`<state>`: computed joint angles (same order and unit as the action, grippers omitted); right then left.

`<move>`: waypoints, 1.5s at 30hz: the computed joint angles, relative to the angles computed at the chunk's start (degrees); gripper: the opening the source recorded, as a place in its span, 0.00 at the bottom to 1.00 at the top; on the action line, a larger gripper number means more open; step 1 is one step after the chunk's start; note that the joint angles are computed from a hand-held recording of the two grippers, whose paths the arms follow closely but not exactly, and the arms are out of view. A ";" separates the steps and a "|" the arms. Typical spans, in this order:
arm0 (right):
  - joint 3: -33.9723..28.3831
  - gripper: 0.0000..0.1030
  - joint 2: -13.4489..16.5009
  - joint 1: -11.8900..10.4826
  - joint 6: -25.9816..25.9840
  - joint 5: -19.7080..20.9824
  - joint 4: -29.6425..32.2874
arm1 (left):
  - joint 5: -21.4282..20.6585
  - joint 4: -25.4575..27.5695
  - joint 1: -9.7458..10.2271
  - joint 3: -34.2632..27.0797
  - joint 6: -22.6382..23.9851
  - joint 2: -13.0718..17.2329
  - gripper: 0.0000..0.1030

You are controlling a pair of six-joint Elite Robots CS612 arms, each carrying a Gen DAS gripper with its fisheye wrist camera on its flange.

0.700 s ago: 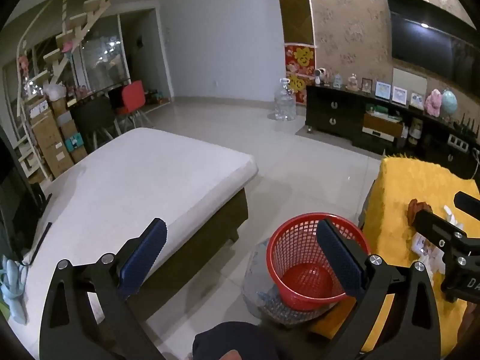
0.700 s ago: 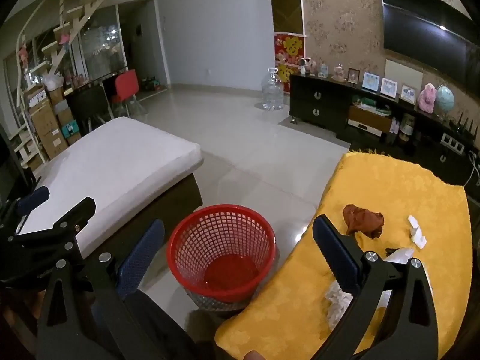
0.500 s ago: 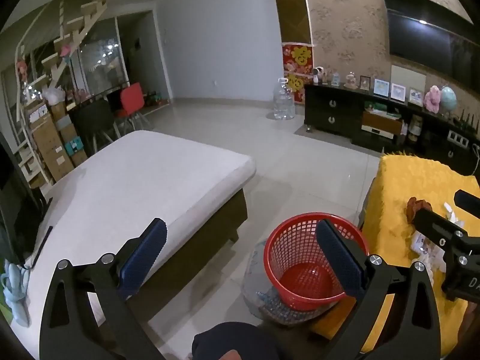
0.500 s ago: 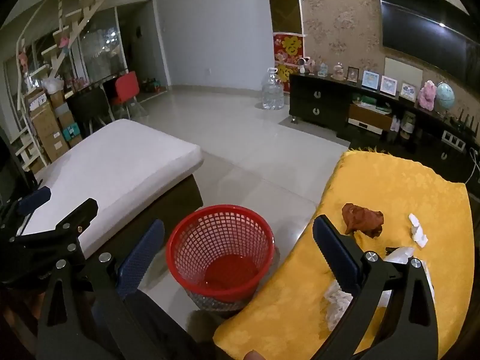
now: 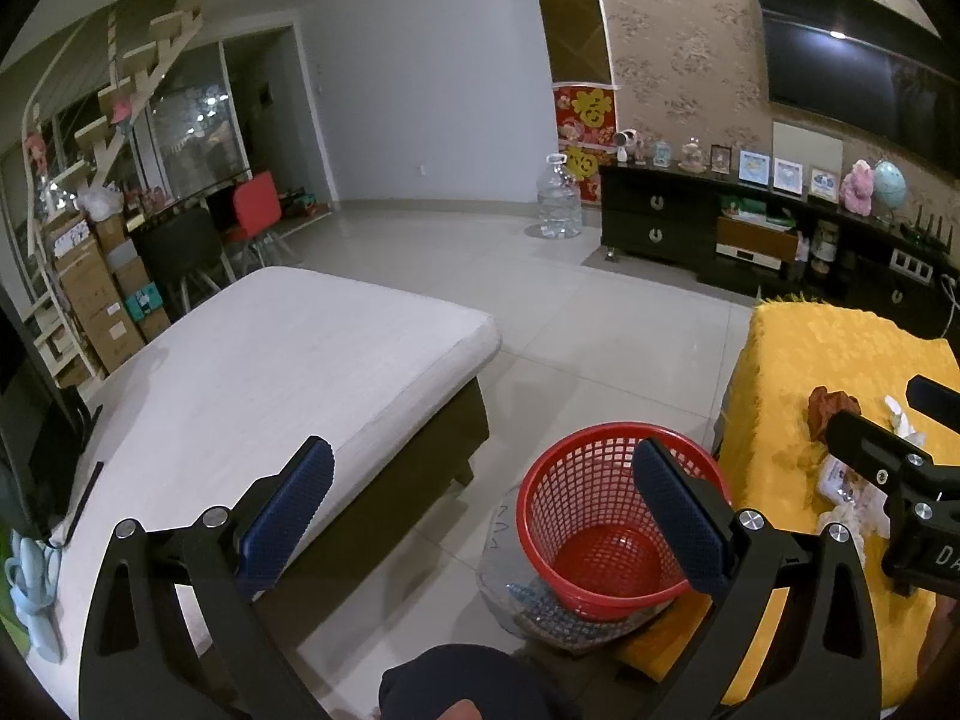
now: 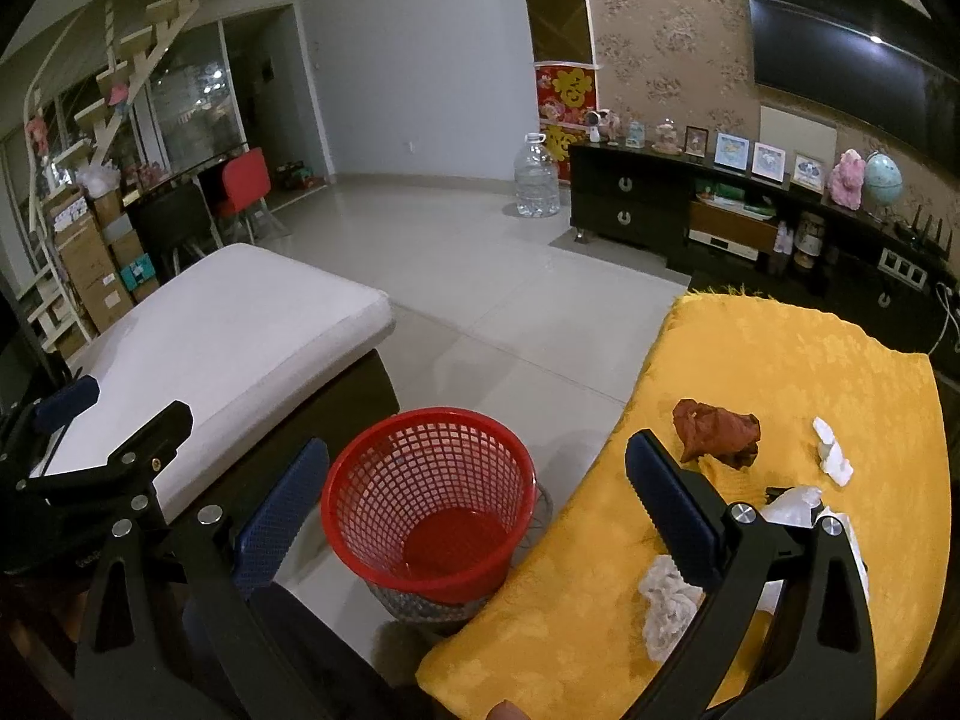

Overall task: Collect trash
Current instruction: 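Move both tools from the wastebasket toward the yellow table, then grasp the brown cloth with the left tool while the right tool grasps the white tissue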

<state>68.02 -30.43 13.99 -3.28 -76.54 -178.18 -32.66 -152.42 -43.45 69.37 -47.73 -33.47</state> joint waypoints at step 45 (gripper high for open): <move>0.86 0.94 0.50 -4.73 4.08 -2.71 3.30 | -19.83 7.04 2.18 -18.80 9.89 8.99 0.94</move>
<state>68.89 -29.93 9.26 0.79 -79.25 -174.88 -52.49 -145.38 -41.27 50.57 -37.83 -24.48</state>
